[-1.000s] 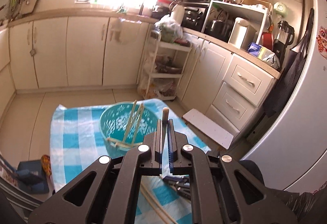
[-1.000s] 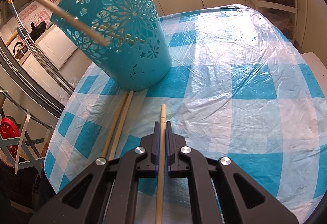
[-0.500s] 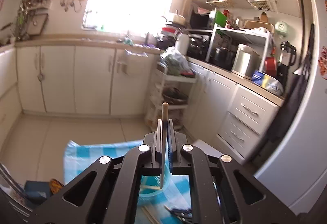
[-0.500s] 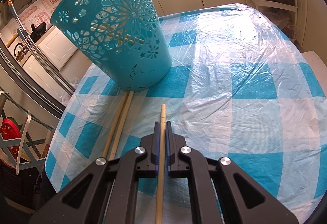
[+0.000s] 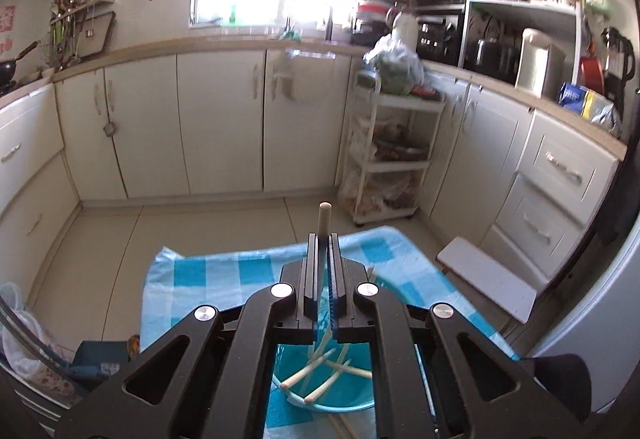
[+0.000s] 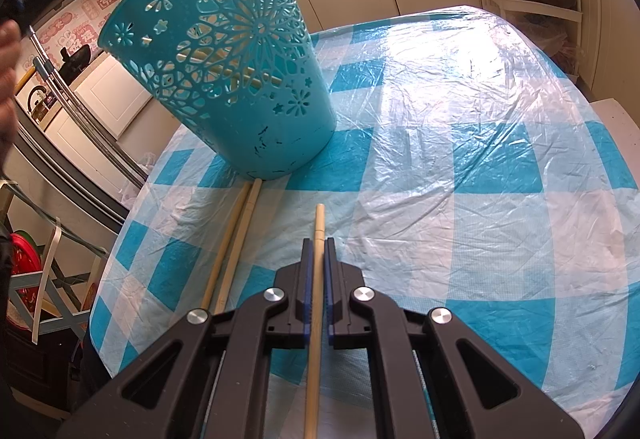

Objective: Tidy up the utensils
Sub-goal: 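Lift the chopstick over the basket and open the left gripper, then carry the held chopstick over the basket and open the right gripper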

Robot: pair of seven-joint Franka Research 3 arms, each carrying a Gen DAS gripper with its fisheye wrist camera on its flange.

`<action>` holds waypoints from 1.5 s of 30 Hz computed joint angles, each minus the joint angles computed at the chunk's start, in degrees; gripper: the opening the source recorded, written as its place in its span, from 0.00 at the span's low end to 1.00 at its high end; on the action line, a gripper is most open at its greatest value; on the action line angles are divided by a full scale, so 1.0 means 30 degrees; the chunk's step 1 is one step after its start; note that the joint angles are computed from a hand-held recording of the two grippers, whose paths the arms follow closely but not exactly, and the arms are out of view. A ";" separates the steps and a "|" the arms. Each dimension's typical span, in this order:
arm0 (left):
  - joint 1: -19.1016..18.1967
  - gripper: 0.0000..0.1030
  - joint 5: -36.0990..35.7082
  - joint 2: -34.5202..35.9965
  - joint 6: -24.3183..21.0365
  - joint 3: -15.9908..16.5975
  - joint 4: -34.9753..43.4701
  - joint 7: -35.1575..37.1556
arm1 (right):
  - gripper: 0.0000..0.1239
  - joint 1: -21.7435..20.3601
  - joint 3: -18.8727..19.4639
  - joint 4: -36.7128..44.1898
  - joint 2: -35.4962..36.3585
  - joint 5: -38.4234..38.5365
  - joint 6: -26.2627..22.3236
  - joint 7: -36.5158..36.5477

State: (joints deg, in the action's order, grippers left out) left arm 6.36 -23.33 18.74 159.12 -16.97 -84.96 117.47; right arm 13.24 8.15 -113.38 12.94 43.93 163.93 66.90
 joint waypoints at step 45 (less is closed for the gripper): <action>0.0937 0.62 -0.2291 -0.2215 0.1878 0.1368 -1.0271 -0.1467 | 0.05 0.1385 -0.0035 0.3231 -0.3064 1.4582 0.1541 -1.1971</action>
State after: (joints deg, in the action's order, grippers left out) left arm 9.17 -30.20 12.09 164.75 -12.86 -115.78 113.07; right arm 17.40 8.04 -103.69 3.75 87.68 168.56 30.98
